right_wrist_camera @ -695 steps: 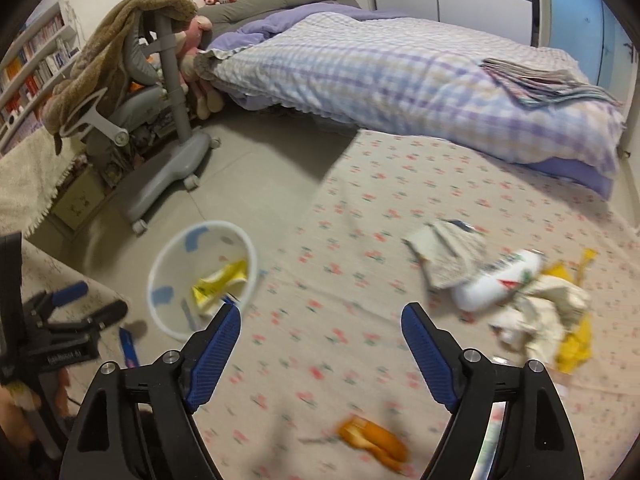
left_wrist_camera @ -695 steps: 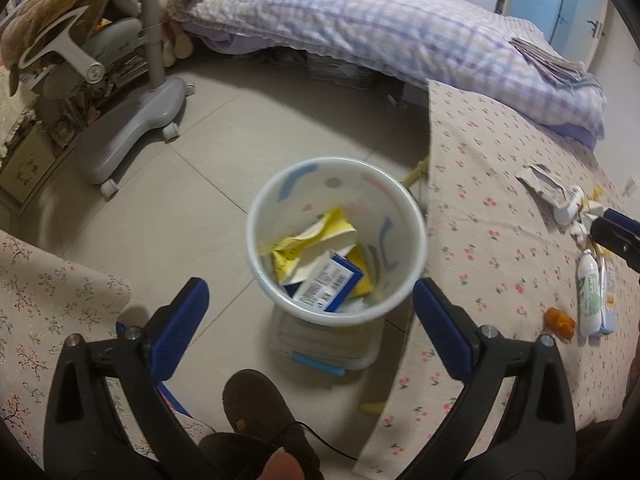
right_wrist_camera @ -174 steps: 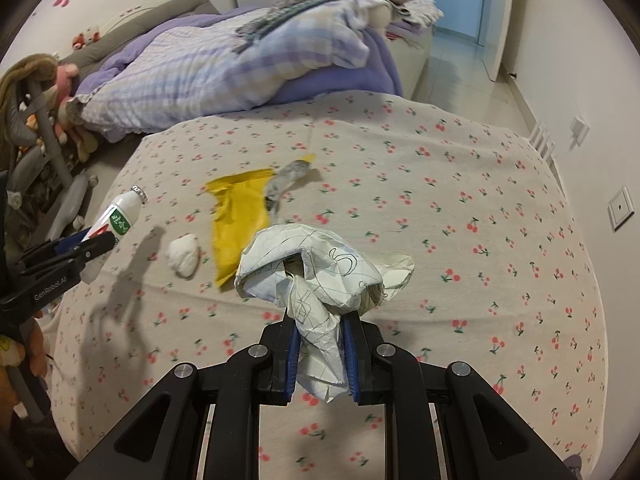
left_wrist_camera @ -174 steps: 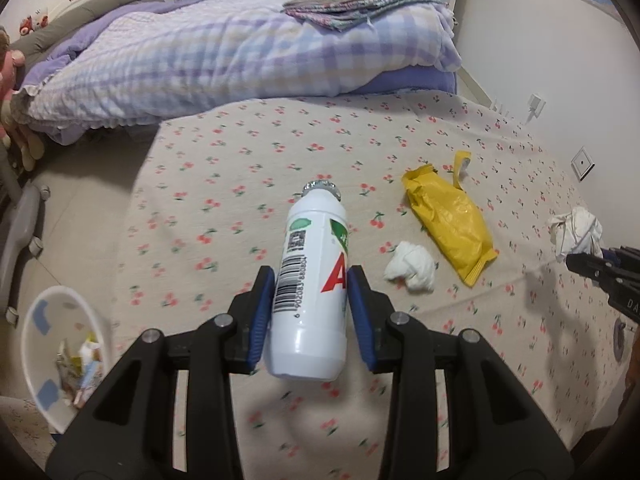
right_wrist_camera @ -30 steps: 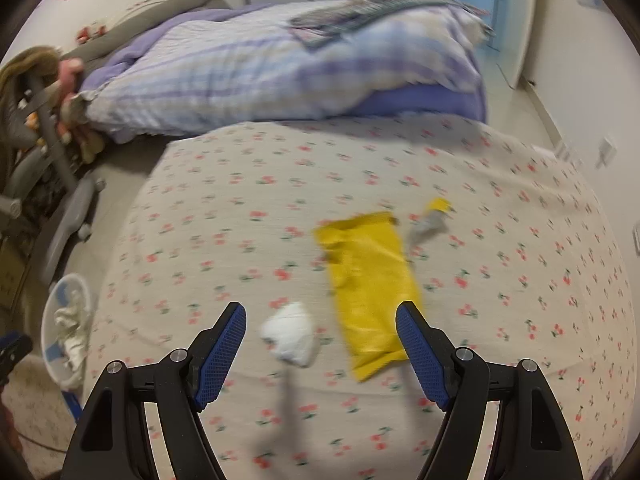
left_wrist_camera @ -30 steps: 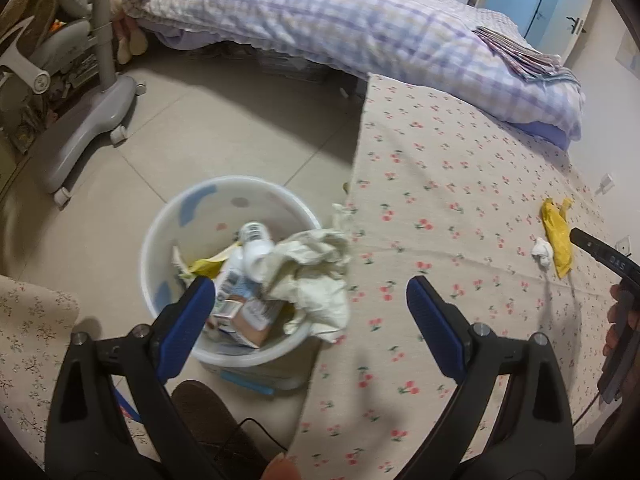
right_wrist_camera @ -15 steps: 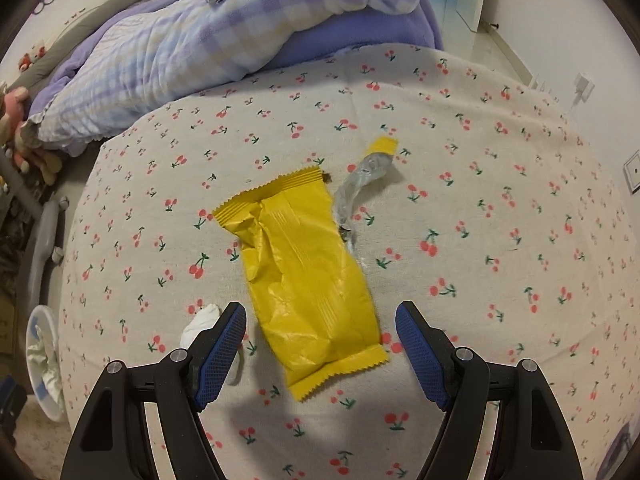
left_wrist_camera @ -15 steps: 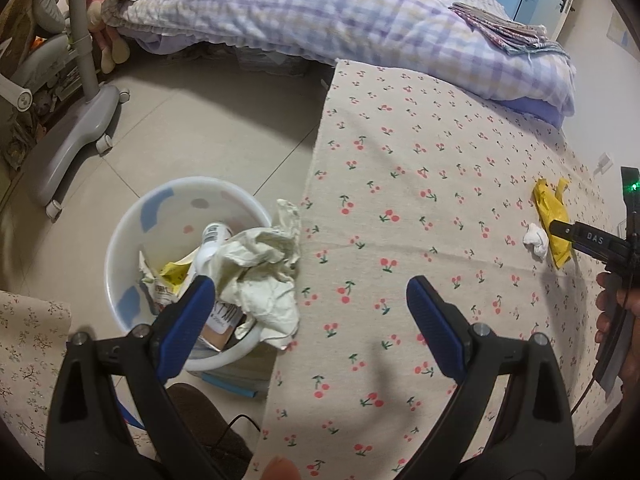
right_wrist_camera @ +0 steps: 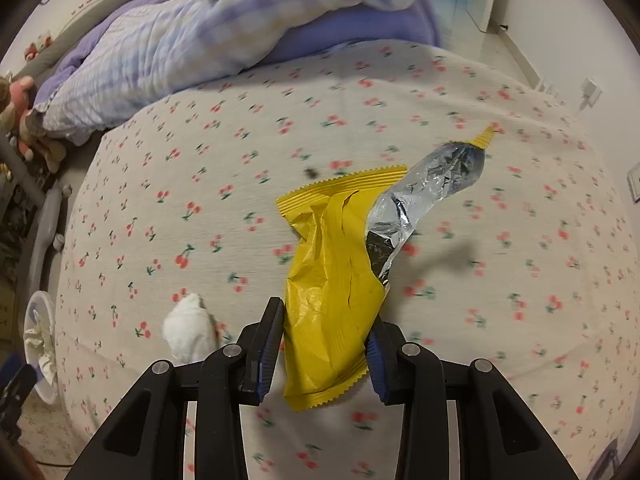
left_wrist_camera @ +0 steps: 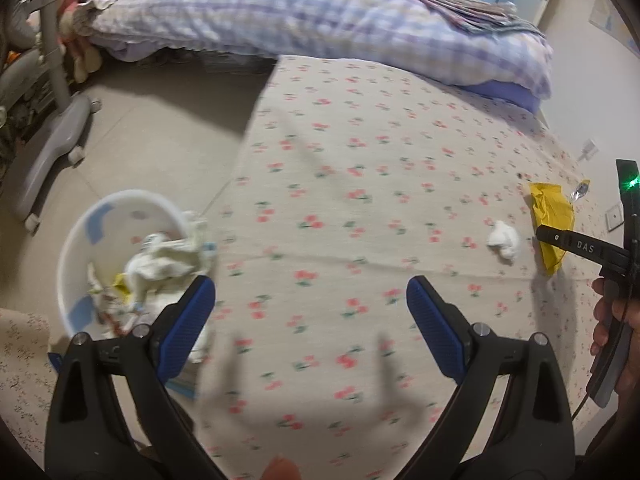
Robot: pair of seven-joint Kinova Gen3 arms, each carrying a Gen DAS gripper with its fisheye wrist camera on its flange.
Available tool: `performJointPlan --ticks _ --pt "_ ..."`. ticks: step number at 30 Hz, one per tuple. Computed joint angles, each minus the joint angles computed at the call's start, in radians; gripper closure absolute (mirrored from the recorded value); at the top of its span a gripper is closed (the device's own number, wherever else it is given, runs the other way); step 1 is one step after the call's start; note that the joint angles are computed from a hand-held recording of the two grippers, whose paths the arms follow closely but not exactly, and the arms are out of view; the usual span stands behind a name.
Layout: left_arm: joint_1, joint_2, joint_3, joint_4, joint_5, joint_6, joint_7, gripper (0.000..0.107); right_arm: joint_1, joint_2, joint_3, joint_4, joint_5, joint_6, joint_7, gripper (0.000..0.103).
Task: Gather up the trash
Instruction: 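Grasp the white tissue with the left tool while the right tool holds the wrapper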
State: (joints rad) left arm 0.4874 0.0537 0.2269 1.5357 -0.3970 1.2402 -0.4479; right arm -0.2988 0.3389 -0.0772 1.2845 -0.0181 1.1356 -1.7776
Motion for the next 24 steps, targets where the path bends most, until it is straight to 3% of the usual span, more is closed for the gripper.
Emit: performJointPlan --ticks 12,20,24 --pt "0.090 0.142 -0.025 -0.111 0.022 -0.150 -0.004 0.012 0.142 -0.111 0.020 0.111 -0.079 -0.019 0.153 0.065" --pt "0.103 0.188 -0.056 -0.113 0.080 -0.283 -0.046 0.041 0.216 -0.176 0.040 0.185 -0.138 -0.023 0.274 0.065" --pt "0.100 0.202 -0.066 -0.103 0.118 -0.342 -0.062 0.050 0.239 -0.189 0.052 0.206 -0.152 -0.025 0.308 0.065"
